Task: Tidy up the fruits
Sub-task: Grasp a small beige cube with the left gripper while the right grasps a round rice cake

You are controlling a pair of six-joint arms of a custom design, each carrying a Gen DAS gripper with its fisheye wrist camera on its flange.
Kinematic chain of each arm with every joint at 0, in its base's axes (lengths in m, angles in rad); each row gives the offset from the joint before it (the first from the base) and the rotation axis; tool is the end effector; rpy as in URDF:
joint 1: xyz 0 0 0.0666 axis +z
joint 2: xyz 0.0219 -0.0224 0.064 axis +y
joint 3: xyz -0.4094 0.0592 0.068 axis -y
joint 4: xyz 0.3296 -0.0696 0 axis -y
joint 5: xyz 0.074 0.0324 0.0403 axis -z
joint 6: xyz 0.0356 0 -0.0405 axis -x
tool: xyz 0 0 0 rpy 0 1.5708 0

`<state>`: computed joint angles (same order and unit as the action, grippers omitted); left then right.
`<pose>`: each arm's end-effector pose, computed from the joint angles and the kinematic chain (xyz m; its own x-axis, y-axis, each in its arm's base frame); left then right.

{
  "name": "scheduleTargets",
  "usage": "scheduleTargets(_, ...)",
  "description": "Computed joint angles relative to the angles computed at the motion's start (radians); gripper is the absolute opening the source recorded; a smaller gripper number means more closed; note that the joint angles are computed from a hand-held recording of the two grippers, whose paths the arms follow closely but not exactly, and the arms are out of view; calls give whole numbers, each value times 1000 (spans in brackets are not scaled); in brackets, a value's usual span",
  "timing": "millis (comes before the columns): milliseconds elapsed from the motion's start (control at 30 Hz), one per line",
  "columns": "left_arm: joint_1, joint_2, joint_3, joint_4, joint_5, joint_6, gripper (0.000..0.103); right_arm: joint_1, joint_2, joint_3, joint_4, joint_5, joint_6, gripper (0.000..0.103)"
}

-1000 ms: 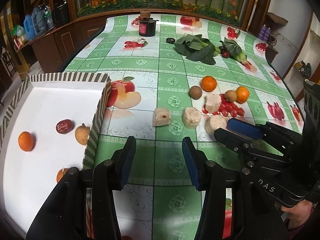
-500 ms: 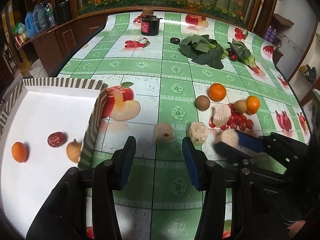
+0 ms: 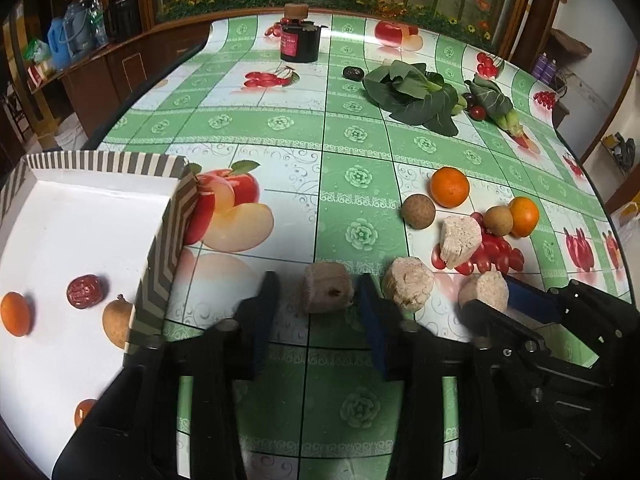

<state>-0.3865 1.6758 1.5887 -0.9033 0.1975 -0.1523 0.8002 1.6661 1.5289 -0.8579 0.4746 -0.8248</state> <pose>0.4792 -0.2030 0.4108 -0.6944 0.4432 -0.5669 0.5814 0.8098 -0.0790 0.3689 0.3560 0.3978 -0.7380 0.1776 -0.6510 0.1136 0.9837 0.1397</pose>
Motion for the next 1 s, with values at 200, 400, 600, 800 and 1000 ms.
scheduleTargets(200, 0, -14, -23, 19, 10, -11, 22, -1, -4, -7, 11, -1, -3, 29)
scheduleTargets(400, 4, -44, -58, 25, 12, -15, 22, 2, -16, -24, 31, -3, -10, 29)
scheduleTargets(600, 3, -79, -95, 49, -2, -9, 22, 13, -15, -23, 38, -7, -14, 29)
scheduleTargets(800, -3, -100, -121, 73, -22, -5, 22, 25, -15, -22, 49, 2, -14, 29)
scheduleTargets(1000, 19, -106, -108, 28, 64, -2, 22, 33, -26, -27, 63, 24, -12, 29)
